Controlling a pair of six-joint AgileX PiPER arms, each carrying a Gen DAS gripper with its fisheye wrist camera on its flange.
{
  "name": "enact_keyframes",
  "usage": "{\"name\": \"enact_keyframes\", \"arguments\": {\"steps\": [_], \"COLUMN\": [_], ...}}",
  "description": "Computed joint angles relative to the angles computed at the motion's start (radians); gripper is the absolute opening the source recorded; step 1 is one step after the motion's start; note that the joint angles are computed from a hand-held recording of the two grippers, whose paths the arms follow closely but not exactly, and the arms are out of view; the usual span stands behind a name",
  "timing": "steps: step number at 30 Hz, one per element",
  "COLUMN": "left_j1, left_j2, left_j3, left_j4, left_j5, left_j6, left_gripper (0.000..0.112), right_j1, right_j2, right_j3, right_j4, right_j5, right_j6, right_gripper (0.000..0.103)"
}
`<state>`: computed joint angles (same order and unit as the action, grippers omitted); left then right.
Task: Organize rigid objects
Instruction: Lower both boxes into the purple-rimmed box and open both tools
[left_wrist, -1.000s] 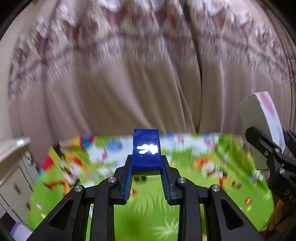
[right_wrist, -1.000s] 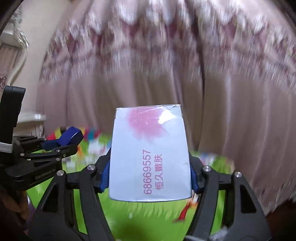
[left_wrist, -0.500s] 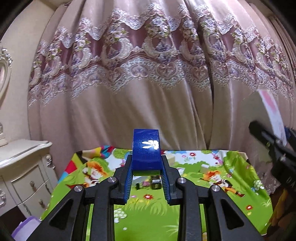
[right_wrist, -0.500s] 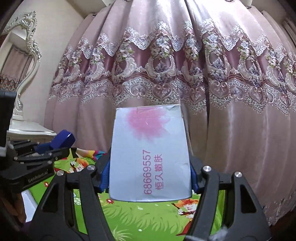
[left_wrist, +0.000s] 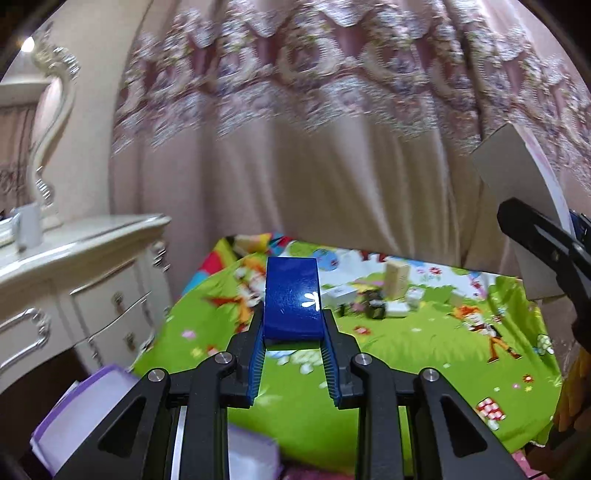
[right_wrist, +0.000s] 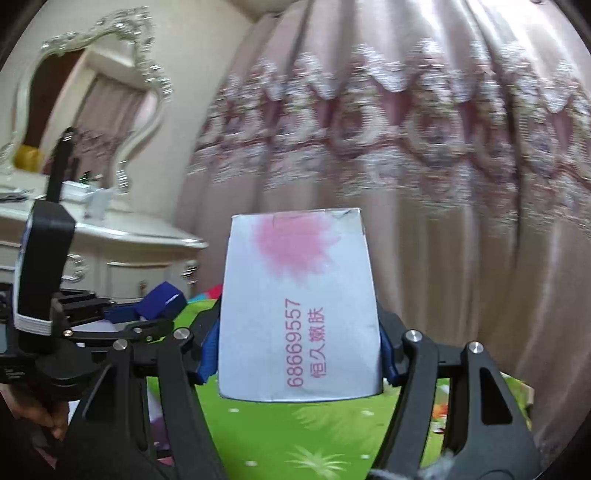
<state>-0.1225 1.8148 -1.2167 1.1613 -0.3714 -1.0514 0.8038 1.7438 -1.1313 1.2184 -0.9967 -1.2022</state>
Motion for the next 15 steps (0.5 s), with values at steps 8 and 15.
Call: {"name": "enact_keyframes", "arguments": {"steps": [8,15], "left_j1": [0.139,0.231], "left_j2": [0.037,0.096], "left_j3": [-0.001,-0.003], "left_j4": [0.217,0.336], "left_j5": [0.003,0.026], "left_j6": [-0.260,-0.397], "left_gripper": [0.029,0.029], "right_j1": [-0.026,-0.025], "right_j2": [0.133,0.273], "right_j3": [-0.209,-0.400], "right_j4": [0.067,0.223], "right_j5": [0.322,0.485], "right_j6": [-0.180,-0.427], "right_gripper": [0.069,0.069]}}
